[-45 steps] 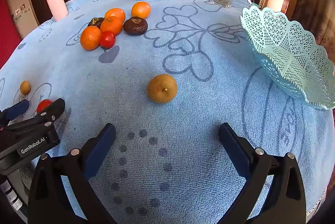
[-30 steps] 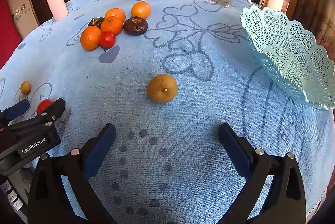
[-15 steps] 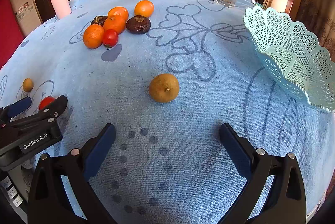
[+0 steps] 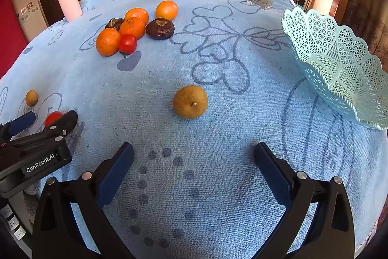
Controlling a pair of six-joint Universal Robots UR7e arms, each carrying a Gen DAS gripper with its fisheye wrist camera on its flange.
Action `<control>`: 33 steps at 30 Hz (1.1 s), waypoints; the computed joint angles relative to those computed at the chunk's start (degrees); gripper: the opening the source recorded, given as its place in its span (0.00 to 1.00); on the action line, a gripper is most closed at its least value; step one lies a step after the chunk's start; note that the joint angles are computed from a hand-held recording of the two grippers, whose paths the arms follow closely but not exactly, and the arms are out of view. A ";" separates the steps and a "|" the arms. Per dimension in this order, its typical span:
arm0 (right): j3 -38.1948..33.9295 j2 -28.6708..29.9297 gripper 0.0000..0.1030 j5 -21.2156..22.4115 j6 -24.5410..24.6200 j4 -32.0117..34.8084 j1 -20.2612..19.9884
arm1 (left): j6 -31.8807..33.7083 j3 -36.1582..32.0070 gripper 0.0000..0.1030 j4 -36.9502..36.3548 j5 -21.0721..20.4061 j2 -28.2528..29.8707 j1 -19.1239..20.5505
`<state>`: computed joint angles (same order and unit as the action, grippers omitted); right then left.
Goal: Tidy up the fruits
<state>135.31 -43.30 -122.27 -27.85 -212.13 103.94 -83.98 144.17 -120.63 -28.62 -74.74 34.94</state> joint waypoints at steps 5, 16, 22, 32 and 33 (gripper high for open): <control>-0.02 0.04 0.98 -0.05 -0.06 -0.06 0.02 | 0.12 -0.03 0.95 0.22 0.26 -0.07 0.25; -0.19 -0.06 0.98 -0.30 -0.13 0.30 0.06 | 1.60 0.67 0.95 -2.43 -0.49 -0.44 -0.34; -0.18 -0.05 0.98 -0.29 -0.10 0.26 0.09 | 5.95 4.79 0.95 -9.39 -1.82 -6.07 -2.26; -0.10 -0.05 0.98 -0.26 -0.17 0.11 0.05 | -8.61 4.32 0.86 14.04 1.35 -18.70 -5.45; -0.12 -0.07 0.98 -0.24 -0.18 0.15 0.03 | -7.56 4.42 0.84 12.71 1.40 -18.95 -4.74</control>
<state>135.19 -43.37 -122.50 -28.03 -211.98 103.97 -91.54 148.59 -107.91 -27.22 -93.70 30.20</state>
